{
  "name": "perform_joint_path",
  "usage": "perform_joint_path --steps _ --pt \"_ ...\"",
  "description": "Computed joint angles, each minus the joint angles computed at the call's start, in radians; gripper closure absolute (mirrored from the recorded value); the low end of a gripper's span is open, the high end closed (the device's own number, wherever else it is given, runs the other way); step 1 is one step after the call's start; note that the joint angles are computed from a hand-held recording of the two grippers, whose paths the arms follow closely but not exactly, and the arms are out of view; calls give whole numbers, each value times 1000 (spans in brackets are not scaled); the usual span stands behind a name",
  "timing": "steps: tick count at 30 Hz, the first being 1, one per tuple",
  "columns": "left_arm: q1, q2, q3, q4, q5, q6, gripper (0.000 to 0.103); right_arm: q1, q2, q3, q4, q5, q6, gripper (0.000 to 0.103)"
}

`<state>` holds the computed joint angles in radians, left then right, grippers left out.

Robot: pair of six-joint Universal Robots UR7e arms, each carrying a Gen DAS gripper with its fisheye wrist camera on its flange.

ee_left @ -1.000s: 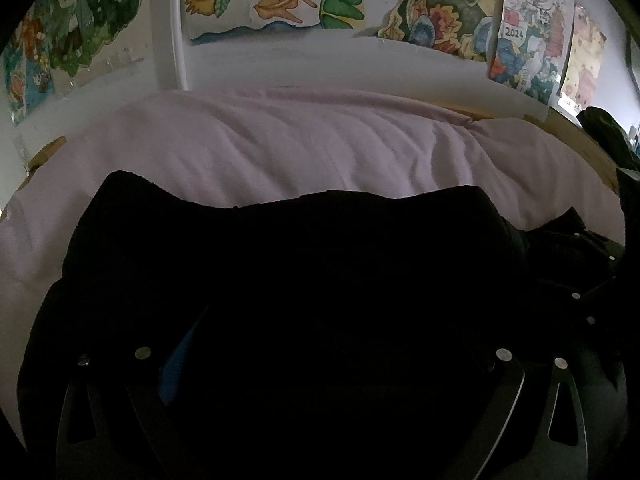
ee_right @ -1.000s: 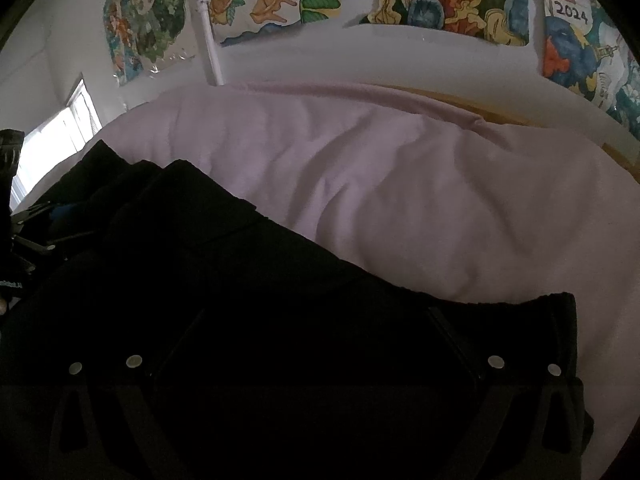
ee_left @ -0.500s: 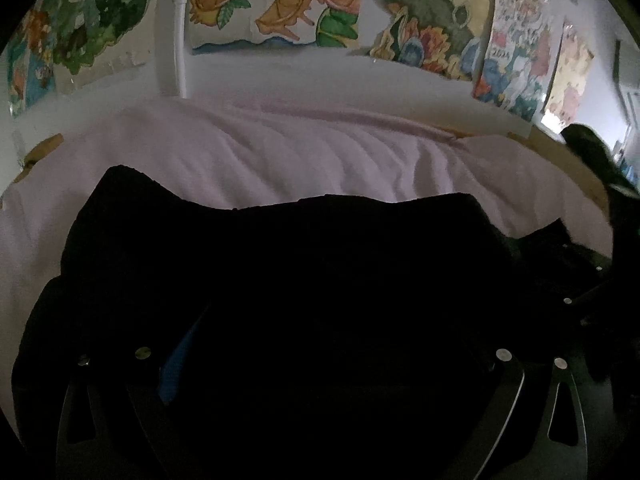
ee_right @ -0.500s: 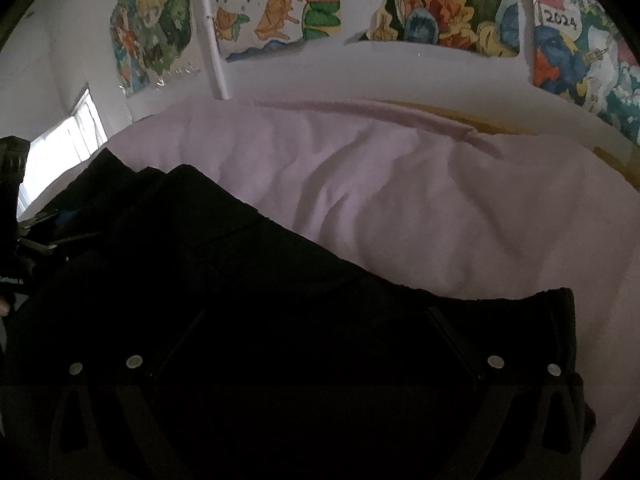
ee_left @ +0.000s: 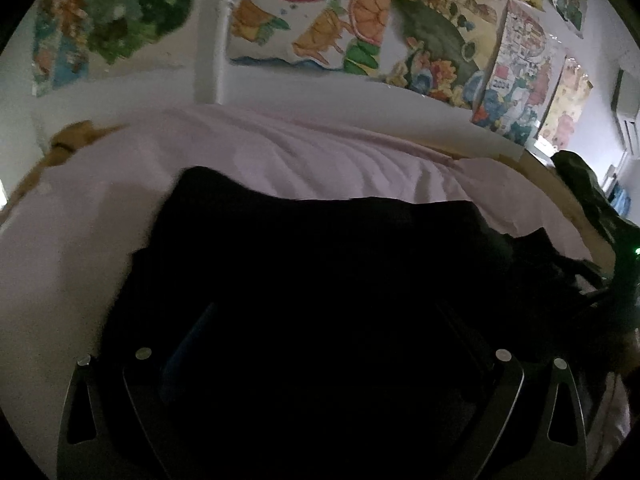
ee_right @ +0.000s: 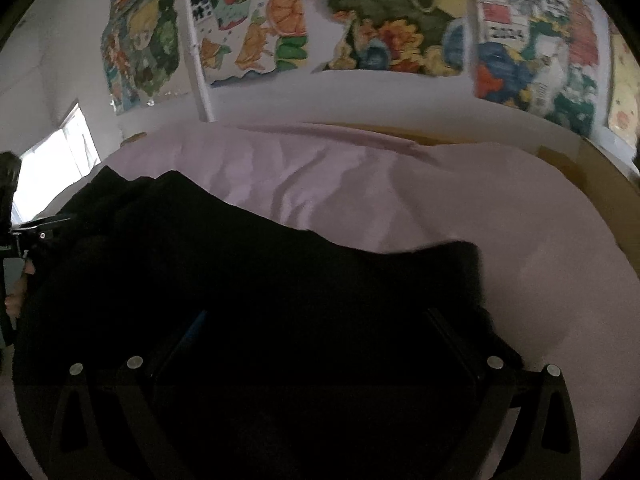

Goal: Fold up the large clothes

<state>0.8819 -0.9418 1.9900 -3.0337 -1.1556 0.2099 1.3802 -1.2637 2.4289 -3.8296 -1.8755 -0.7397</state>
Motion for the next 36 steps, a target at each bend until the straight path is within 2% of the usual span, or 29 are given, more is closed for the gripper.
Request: perform_joint_path --steps 6,10,12,14,16,18,24,29,32,36 --pt "-22 -66 72 -18 143 -11 1 -10 -94 71 11 -17 32 0" --pt "-30 -90 111 -34 234 11 1 -22 -146 105 23 -47 83 0" --pt "-22 -94 118 -29 252 18 1 -23 -158 112 25 -95 105 0" --pt "-11 -101 120 -3 256 15 1 -19 -141 107 7 -178 107 0" --pt "1 -106 122 9 248 13 1 -49 -157 119 23 -167 106 0" --pt "21 -116 122 29 224 6 1 -89 -189 131 68 -117 129 0" --pt "95 -141 87 140 88 -72 1 -214 -282 139 256 86 211 0" --pt "143 -147 42 226 -13 -85 1 -310 -338 137 386 254 222 0" --pt "189 -147 -6 311 -110 -92 1 -370 -374 131 477 364 208 0" --pt "248 -138 -103 475 -236 -79 1 -415 -408 122 590 474 163 0"
